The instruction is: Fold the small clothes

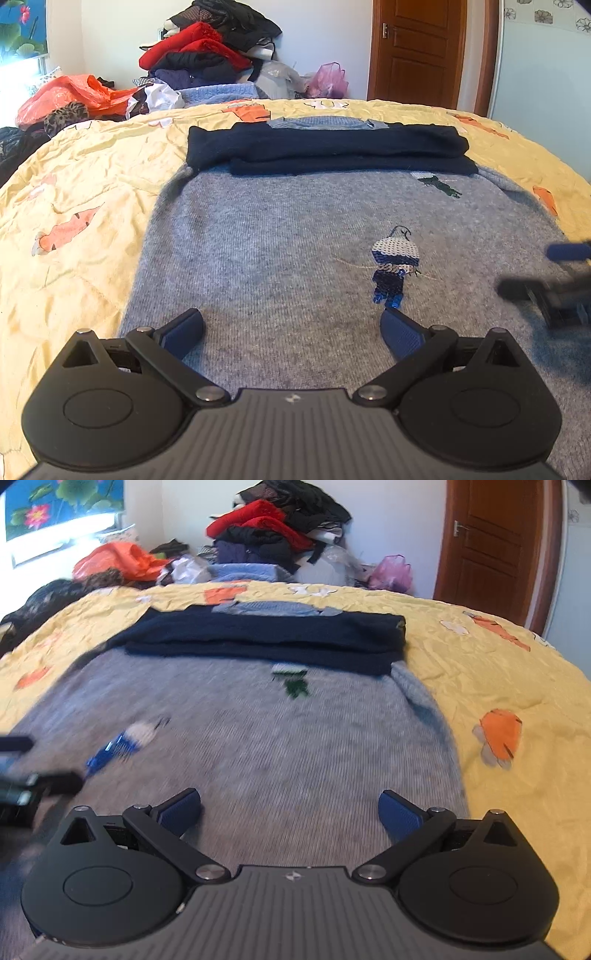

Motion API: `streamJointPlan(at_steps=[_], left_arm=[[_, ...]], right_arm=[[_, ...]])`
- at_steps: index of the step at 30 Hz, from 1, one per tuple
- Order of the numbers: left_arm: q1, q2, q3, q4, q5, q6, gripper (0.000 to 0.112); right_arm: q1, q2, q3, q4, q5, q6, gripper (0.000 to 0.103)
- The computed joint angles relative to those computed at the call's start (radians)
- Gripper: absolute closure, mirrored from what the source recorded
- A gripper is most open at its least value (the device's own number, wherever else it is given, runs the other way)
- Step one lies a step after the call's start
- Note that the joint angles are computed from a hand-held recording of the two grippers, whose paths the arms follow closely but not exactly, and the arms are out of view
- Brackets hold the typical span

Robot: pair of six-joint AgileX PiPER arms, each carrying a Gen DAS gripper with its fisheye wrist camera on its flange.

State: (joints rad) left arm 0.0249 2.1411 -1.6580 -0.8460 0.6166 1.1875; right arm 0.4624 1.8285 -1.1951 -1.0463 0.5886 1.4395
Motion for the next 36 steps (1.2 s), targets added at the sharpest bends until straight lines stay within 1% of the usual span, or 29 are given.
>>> streamJointPlan(at_steps=[1,4,8,20,23,28,31,32,35,36], left_arm=[[0.0,0.001,-0.001,0.0,0.001,0.0,0.009],[0.0,0.001,-0.001,0.001,0.001,-0.001,0.009],[0.0,0.002,-0.004,0.002,0.001,-0.003,0.009],[0.002,0.005,-0.006,0.002,0.0,-0.001,0.009],[0.004,0.004,-0.004,0.0,-0.002,0.002,0.009],[0.002,0.001,0.002,-0.001,-0.007,0.002,0.009],[-0.012,-0.051,0.071,0.038,-0.066,-0.035,0.009],[-0.011,-0.076,0.105,0.038,-0.072,-0.026,0.009],[0.016,-0.156,0.228,-0.06,-0.037,0.124,0.009],[0.021,-0.176,0.263,-0.075,-0.035,0.158,0.009]], right_arm=[[0.015,-0.02,0.043,-0.055,-0.004,0.064,0.0],[0.007,-0.046,0.087,-0.085,-0.032,0.136,0.0],[0.004,-0.021,0.052,-0.066,-0.026,0.093,0.0],[0.014,-0.035,0.068,-0.065,-0.016,0.105,0.0],[0.038,-0.059,0.092,-0.046,-0.001,0.1,0.0],[0.054,-0.106,0.165,-0.099,-0.025,0.168,0.0],[0.061,-0.095,0.15,-0.09,-0.011,0.153,0.0],[0.059,-0.096,0.152,-0.091,-0.014,0.154,0.0],[0.061,-0.097,0.155,-0.096,-0.015,0.16,0.0],[0.061,-0.097,0.155,-0.096,-0.015,0.16,0.0]])
